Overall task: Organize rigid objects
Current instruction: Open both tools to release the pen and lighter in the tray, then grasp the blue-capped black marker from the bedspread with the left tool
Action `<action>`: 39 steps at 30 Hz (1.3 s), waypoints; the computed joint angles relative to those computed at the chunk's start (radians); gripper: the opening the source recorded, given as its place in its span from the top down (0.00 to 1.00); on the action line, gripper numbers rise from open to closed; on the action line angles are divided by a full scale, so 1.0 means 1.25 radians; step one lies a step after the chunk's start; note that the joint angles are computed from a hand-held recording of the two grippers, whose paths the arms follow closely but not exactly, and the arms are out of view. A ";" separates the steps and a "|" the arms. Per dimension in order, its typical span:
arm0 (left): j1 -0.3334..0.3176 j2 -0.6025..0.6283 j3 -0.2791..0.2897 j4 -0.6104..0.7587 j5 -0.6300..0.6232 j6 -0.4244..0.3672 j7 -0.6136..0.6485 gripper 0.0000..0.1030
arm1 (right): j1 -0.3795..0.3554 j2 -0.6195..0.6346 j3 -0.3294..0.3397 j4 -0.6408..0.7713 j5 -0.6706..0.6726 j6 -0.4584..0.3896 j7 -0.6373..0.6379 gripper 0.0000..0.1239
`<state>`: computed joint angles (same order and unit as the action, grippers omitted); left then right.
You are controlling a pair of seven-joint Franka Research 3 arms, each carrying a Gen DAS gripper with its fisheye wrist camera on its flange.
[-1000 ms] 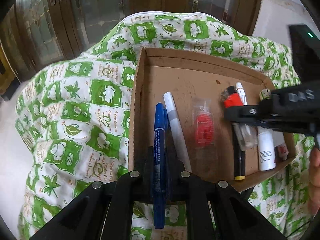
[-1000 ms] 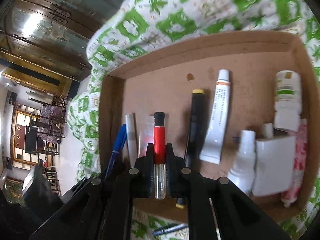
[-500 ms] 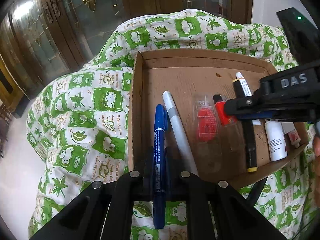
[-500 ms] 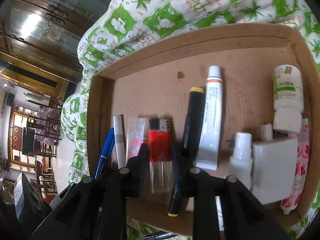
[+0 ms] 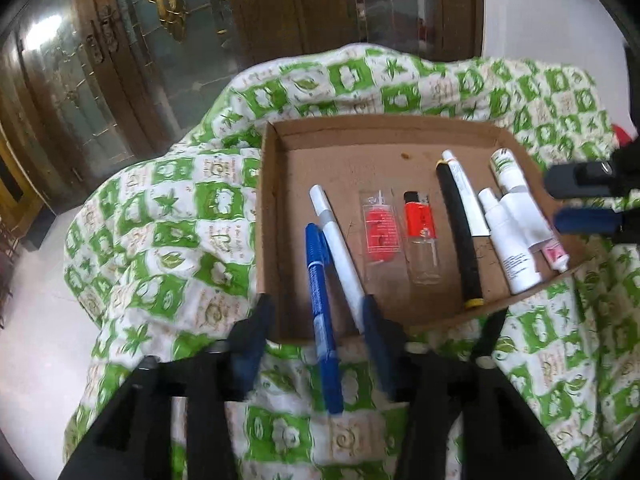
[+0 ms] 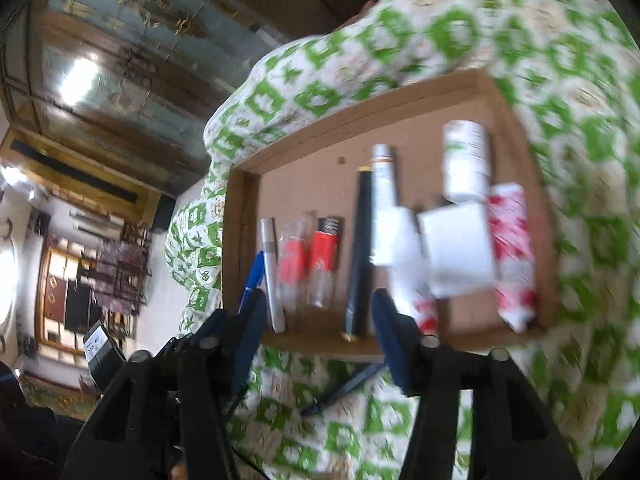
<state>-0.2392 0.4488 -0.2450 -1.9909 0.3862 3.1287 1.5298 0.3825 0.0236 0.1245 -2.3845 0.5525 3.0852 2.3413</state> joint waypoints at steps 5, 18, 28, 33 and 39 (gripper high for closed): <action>0.112 -0.032 -0.106 -0.072 -0.024 0.033 0.035 0.30 | -0.004 -0.081 0.009 -0.098 -0.070 -0.006 0.145 0.49; 0.147 -0.049 -0.166 -0.145 -0.052 0.016 0.112 0.30 | 0.089 -0.127 -0.023 -0.169 0.201 0.020 0.031 0.49; 0.128 -0.055 -0.158 -0.158 -0.065 0.008 0.144 0.30 | 0.065 -0.171 -0.009 -0.189 0.234 0.017 0.004 0.47; 0.147 -0.050 -0.183 -0.159 -0.084 -0.003 0.169 0.30 | 0.047 -0.206 -0.016 -0.230 0.158 0.011 0.076 0.44; 0.202 0.005 -0.268 -0.119 -0.129 -0.037 0.239 0.30 | 0.190 -0.075 -0.140 -0.108 0.417 -0.061 -0.229 0.44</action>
<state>0.0139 0.4548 -0.5805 -2.1393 0.2249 3.0820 1.8291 0.6200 -0.0695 -0.0503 -2.5194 1.0742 3.0087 2.0544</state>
